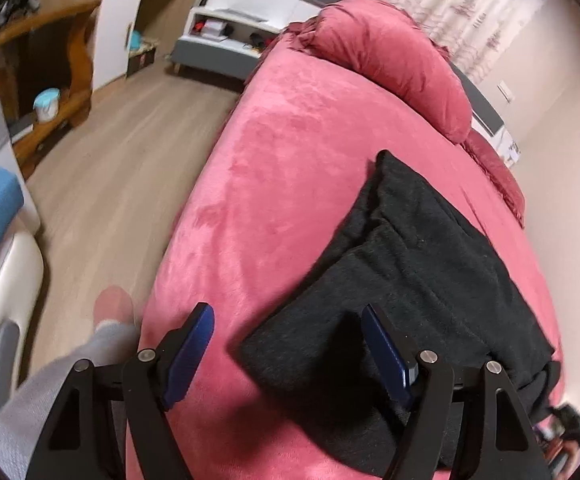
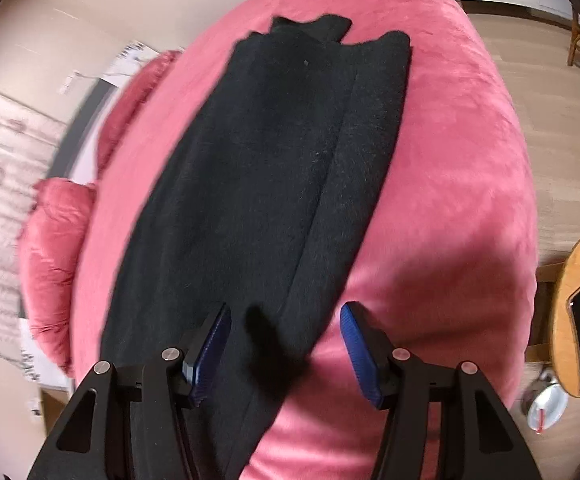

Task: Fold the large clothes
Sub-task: 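Grasp the black garment's edge with the right gripper and lift it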

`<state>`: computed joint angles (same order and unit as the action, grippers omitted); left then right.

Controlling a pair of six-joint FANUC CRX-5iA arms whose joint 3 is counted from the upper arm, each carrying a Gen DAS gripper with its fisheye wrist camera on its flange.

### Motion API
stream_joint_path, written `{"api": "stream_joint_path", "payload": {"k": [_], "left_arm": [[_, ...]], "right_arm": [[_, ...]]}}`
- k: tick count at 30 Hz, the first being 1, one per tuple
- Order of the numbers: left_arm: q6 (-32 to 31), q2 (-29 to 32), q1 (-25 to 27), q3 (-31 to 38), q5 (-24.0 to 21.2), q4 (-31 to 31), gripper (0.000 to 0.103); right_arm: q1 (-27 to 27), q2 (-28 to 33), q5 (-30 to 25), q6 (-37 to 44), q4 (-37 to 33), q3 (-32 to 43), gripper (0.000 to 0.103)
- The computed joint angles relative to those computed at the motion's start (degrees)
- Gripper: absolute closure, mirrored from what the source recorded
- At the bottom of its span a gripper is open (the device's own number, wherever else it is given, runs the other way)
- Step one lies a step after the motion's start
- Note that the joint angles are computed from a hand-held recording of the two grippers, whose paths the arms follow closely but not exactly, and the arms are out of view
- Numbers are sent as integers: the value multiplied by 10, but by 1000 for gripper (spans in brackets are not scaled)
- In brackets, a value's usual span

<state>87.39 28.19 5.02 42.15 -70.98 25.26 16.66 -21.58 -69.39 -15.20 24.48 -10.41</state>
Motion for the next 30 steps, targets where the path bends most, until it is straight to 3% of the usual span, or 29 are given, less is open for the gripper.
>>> {"api": "stream_joint_path", "payload": {"k": [1,3,6,11,15,18,20,23,25,28,30], "left_arm": [[-6,5,-2,8,-5,1,27],[-19,20,-14,35,-25,-14,27],[-38,22,-30,49,-26,-51,27],[-66,20,-33,51,-30,-61,33],[-76,13,-26,33,-23,-41,32],[-63,19,-25,36,-28,-38,24],[-54,25,-30,48,-38,-52,25],[-61,35,-38,73,-54,-71,39],[-70,43,-36,85,-67,-53,59],[-62,57,-30,117,-85,-25,70],[-42,77,-21,164,-109,4,71]], "right_arm": [[-6,6,0,9,-6,4,59],[-29,40,-21,68,-28,42,86],[-44,57,-38,126,-45,69,95],[-7,-17,-37,78,6,23,96],[93,-88,-113,-33,63,-28,96],[123,-128,-131,-108,54,-72,96],[147,-163,-110,-182,63,-121,96],[154,-160,-109,-186,81,-131,96],[131,-125,-119,-118,70,-96,96],[129,-115,-116,-94,79,-82,96],[157,-136,-115,-129,102,-91,96]]}}
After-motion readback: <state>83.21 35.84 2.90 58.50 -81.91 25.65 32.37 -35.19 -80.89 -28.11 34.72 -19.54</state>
